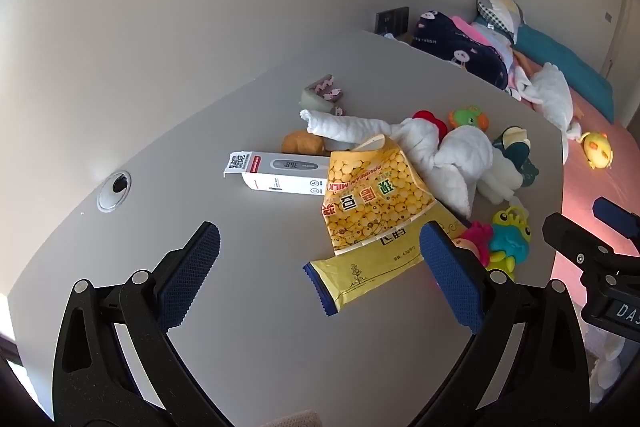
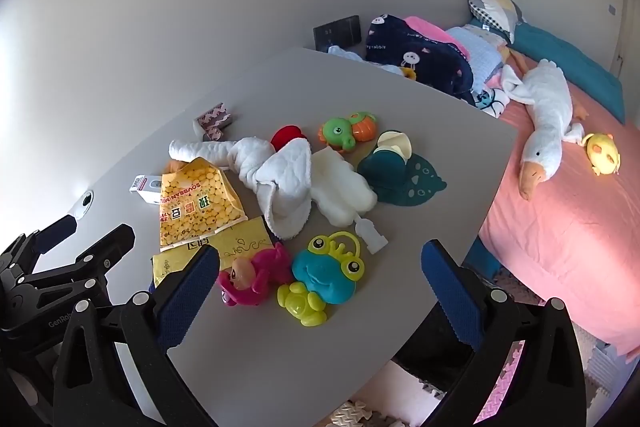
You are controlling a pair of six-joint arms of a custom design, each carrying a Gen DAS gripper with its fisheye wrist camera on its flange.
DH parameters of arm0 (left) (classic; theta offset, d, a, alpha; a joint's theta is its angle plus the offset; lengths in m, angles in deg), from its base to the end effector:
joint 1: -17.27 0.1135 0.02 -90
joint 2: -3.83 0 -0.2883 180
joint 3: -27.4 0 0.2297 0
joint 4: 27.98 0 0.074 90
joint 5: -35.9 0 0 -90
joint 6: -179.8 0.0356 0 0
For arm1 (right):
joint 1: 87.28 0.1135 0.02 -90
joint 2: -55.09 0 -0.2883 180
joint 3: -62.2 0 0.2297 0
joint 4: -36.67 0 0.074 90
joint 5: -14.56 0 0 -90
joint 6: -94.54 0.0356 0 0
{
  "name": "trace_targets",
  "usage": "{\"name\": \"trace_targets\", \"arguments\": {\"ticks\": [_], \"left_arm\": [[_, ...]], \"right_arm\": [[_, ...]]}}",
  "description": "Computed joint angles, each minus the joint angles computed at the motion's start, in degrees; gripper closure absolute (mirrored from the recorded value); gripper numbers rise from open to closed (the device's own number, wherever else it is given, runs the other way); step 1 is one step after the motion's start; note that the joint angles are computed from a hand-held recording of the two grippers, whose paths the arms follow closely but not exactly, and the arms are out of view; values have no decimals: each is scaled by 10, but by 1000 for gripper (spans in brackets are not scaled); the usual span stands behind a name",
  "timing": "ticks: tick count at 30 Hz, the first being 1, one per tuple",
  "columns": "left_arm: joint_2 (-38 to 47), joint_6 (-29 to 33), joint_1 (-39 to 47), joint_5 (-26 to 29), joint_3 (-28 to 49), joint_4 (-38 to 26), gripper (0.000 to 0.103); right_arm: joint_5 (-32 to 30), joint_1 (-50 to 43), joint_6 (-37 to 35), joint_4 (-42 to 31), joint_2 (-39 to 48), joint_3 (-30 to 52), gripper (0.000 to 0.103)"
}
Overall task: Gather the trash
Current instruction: 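Move both tools toward the yellow flat packet and green frog toy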
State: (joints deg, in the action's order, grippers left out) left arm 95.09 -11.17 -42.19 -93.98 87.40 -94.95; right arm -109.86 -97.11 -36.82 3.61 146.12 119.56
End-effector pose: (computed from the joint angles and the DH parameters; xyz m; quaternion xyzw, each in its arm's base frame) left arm 0.1254 -0.1677 0.1823 -0.3094 0.8855 0.1243 0.3237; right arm 0.2568 -0.0241 0.1794 -0.3116 0.8842 0.1781 0.2989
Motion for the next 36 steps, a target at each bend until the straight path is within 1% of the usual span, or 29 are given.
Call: {"name": "trace_targets", "arguments": {"ticks": [6,36], "left_arm": [[1,1,-3,-1,2,-3,6],[5,2,-6,1,0,3,6]], "right_arm": [[-10,-13,-16,-13,1,5,3],[-10,-17,-16,-14,3,6,3]]}}
